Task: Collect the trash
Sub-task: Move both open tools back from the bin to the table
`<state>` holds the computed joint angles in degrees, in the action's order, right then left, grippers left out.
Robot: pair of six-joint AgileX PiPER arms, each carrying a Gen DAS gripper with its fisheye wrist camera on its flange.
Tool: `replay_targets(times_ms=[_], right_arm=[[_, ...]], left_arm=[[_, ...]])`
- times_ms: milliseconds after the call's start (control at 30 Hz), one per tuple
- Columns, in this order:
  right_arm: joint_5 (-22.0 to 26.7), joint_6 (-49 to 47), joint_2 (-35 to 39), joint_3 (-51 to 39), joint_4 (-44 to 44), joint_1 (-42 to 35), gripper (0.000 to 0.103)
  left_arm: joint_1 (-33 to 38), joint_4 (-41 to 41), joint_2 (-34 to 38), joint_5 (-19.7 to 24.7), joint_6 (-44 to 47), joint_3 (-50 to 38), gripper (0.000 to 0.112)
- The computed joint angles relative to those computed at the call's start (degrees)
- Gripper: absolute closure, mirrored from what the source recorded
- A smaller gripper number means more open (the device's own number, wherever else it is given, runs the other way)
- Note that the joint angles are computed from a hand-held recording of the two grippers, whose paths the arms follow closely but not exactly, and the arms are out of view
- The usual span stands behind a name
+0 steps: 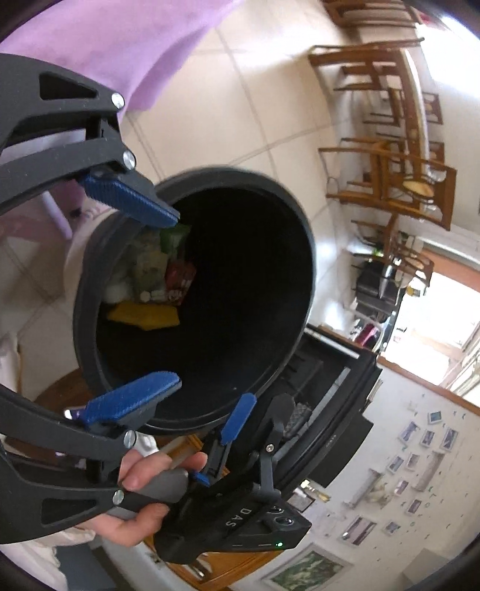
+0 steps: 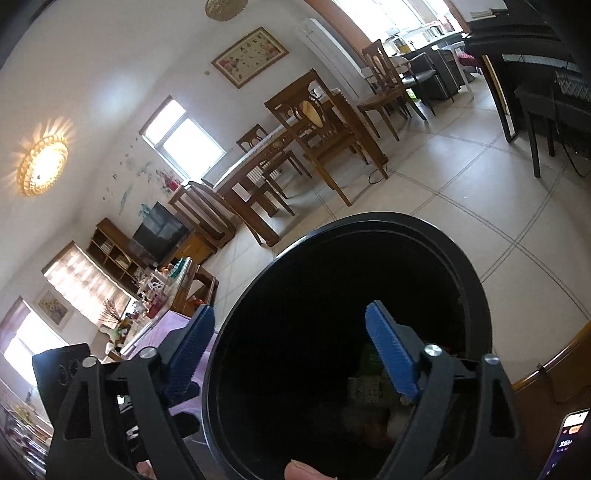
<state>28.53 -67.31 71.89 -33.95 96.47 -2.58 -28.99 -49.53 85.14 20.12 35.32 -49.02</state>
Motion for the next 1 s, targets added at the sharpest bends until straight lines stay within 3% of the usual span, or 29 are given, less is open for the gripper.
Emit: replay_targets(times_ms=[133, 267, 333, 400, 500, 600, 667, 767, 833, 900, 1000], right_arm=[[-3.1, 2.5, -0.5, -0.9, -1.9, 3.5, 0.017], [-6.1, 5.0, 0.0, -2.3, -4.0, 8.3, 0.015], [-8.9, 7.9, 0.6, -3.7, -6.1, 12.8, 0.015], [-12.2, 11.5, 2.0, -5.6, -8.9, 18.4, 0.015], [-16.2, 18.7, 4.5, -8.8, -15.0, 26.4, 0.015], [-18.3, 30.5, 8.8, -13.7, -26.3, 34.2, 0.015], [-17.3, 38.9, 12.7, -18.3, -35.4, 38.9, 0.015], [-13.2, 49.5, 20.4, -28.6, -49.6, 46.8, 0.015], [-11.3, 55.7, 24.8, -34.8, -57.6, 50.7, 0.016], [-7.5, 60.3, 30.7, -43.5, -64.3, 54.5, 0.028], [-1.1, 65.0, 39.0, -56.7, -72.4, 58.5, 0.035]], left_arm=[[4.4, -1.3, -6.0, 1.1, 2.1, 4.0, 0.027], [15.9, -4.9, -13.3, 6.9, 9.1, 8.7, 0.027], [25.0, -6.2, -17.7, 11.4, 13.5, 11.1, 0.027], [36.5, -9.3, -20.1, 19.8, 21.2, 12.0, 0.027], [53.6, -8.1, -22.5, 26.7, 25.8, 11.9, 0.027], [70.8, -8.3, -19.3, 34.2, 31.7, 8.6, 0.025], [80.0, -8.7, -15.5, 39.2, 36.4, 5.0, 0.024], [88.4, -8.2, -10.0, 39.7, 41.9, -1.6, 0.024], [89.7, -6.8, -5.8, 37.7, 42.6, -6.7, 0.024], [89.5, -3.7, -0.3, 36.6, 40.7, -13.1, 0.024], [87.0, 1.8, 8.3, 34.1, 37.1, -22.8, 0.024]])
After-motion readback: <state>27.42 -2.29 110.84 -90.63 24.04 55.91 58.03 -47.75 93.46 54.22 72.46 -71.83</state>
